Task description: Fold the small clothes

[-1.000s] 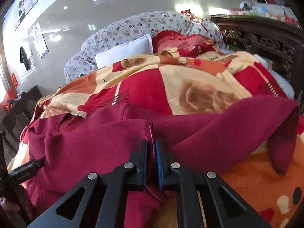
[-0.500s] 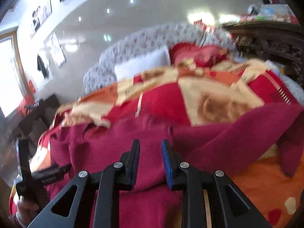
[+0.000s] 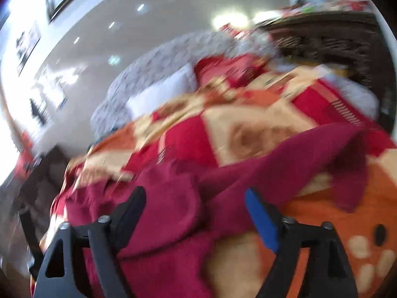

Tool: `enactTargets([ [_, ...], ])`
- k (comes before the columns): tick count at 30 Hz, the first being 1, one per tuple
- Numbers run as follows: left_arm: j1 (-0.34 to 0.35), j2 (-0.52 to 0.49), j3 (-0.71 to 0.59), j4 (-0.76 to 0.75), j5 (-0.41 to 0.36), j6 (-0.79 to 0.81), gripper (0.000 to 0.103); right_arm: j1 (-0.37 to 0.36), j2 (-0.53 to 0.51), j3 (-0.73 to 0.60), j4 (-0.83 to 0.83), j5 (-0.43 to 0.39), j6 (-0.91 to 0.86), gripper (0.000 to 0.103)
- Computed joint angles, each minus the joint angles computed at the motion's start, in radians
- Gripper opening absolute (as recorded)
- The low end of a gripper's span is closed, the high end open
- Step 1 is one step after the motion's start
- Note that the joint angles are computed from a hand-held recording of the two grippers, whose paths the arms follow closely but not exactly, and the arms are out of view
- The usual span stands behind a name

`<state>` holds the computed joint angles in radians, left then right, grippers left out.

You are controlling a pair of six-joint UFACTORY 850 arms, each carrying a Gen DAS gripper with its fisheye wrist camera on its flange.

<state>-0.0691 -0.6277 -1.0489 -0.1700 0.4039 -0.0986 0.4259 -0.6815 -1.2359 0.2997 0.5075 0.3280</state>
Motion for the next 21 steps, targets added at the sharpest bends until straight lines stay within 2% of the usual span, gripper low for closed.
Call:
enactTargets([
  [4, -0.026, -0.012, -0.045, -0.01, -0.072, 0.036, 0.098, -0.065, -0.006, 0.005, -0.063, -0.057, 0.182, 0.087],
  [6, -0.034, -0.024, -0.069, -0.003, -0.092, 0.022, 0.098, -0.084, -0.017, 0.001, -0.116, -0.059, 0.271, 0.087],
  [9, -0.039, -0.043, -0.088, -0.019, -0.094, 0.019, 0.098, -0.113, -0.032, 0.001, -0.173, -0.055, 0.392, 0.087],
  [12, -0.032, -0.065, -0.088, 0.022, -0.077, -0.041, 0.098, -0.15, -0.031, 0.045, -0.193, -0.004, 0.509, 0.087],
  [15, -0.024, -0.081, -0.087, 0.074, -0.062, -0.102, 0.098, -0.168, -0.018, 0.089, -0.091, 0.022, 0.462, 0.087],
  [17, -0.032, -0.082, -0.083, 0.039, -0.052, -0.058, 0.101, -0.184, -0.015, 0.12, -0.16, 0.098, 0.565, 0.087],
  [20, -0.038, -0.088, -0.089, 0.01, -0.055, -0.019, 0.103, -0.217, -0.033, 0.148, -0.35, 0.268, 0.813, 0.087],
  [21, -0.037, -0.088, -0.088, 0.014, -0.055, -0.022, 0.103, -0.221, -0.04, 0.145, -0.373, 0.299, 0.853, 0.087],
])
